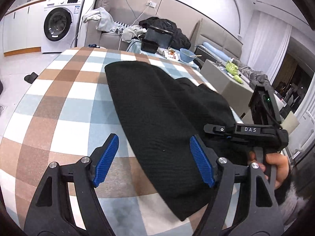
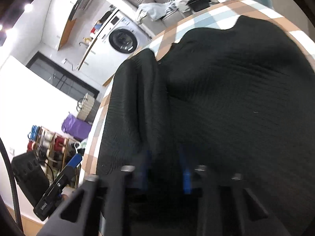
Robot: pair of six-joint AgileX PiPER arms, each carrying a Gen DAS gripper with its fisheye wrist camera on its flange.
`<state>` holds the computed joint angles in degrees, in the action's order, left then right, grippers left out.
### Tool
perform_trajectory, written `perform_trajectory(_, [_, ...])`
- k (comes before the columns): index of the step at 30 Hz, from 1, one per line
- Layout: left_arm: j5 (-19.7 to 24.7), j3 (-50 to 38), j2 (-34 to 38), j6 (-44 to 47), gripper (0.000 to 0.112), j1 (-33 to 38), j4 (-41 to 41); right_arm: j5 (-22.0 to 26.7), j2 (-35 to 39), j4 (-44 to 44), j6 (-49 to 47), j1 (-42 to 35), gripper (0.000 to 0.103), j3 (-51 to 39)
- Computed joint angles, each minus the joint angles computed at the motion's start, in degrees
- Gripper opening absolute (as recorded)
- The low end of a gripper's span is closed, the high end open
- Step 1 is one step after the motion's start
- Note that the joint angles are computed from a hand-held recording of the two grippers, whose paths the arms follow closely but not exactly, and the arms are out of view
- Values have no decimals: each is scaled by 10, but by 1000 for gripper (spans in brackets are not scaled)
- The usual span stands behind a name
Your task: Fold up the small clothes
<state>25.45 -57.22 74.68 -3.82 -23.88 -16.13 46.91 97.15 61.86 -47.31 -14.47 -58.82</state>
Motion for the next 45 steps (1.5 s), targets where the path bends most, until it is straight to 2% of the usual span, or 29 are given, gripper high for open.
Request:
perform_trajectory(3, [1, -6, 13, -12, 73, 0, 5, 4, -39, 68, -69, -5, 9, 35])
perform_trajectory(5, [-4, -9, 19, -6, 73, 5, -1, 51, -92, 140, -139, -28, 9, 71])
perform_trajectory(8, [-9, -5, 12, -13, 73, 14, 7, 126, -150, 189, -174, -72, 8, 109])
perform_trajectory(10, [-19, 3, 6, 0, 73, 23, -14, 138, -189, 192, -175, -96, 8, 143])
perform_trajectory(11, [-19, 3, 5, 8, 73, 27, -24, 128, -200, 173, -169, -103, 8, 156])
perform_trajectory(13, [-19, 3, 6, 19, 73, 29, -36, 74, -203, 130, -149, -103, 8, 176])
perform_trajectory(17, [-11, -3, 9, 7, 73, 14, -17, -7, -149, -26, -5, -65, 10, 160])
perform_trajectory(19, [-17, -2, 4, -24, 73, -1, 24, -17, -152, -49, 3, -58, 13, 160])
perform_trajectory(22, [-25, -2, 1, -97, 73, -27, 113, -82, -201, -96, 41, -23, 29, 160])
perform_trajectory(23, [-22, -5, 3, -105, 73, -28, 120, -93, -215, -92, 35, -24, 37, 166])
perform_trajectory(24, [-19, -7, 7, -99, 73, -26, 109, -99, -225, -79, 23, -24, 41, 163])
perform_trajectory(26, [-12, -11, 12, -73, 73, -20, 79, -92, -227, -59, -4, -20, 41, 147])
perform_trajectory(29, [-6, -19, 27, -79, 73, -21, 82, -102, -213, -61, -12, 7, 41, 134])
perform_trajectory(31, [-3, -22, 35, -71, 73, -19, 71, -88, -187, -67, -7, 15, 41, 120])
perform_trajectory(33, [-1, -23, 40, -71, 73, -21, 72, -65, -121, -66, -10, 24, 41, 75])
perform_trajectory(36, [6, -23, 49, -57, 73, -19, 62, -80, -62, -79, 16, 61, 41, 47])
perform_trajectory(40, [13, -18, 57, -31, 73, -14, 41, -54, -19, -44, -1, 58, 41, 17])
perform_trajectory(42, [11, -13, 62, -18, 73, -11, 30, -65, -22, -55, 9, 67, 41, 18])
perform_trajectory(43, [13, -14, 66, -22, 73, -11, 33, -84, -30, -73, 17, 82, 40, 22])
perform_trajectory(44, [13, -12, 67, -18, 73, -9, 28, -95, -37, -83, 17, 92, 28, 25])
perform_trajectory(45, [14, -11, 68, -9, 73, -6, 17, -83, -44, -75, 1, 87, 14, 26])
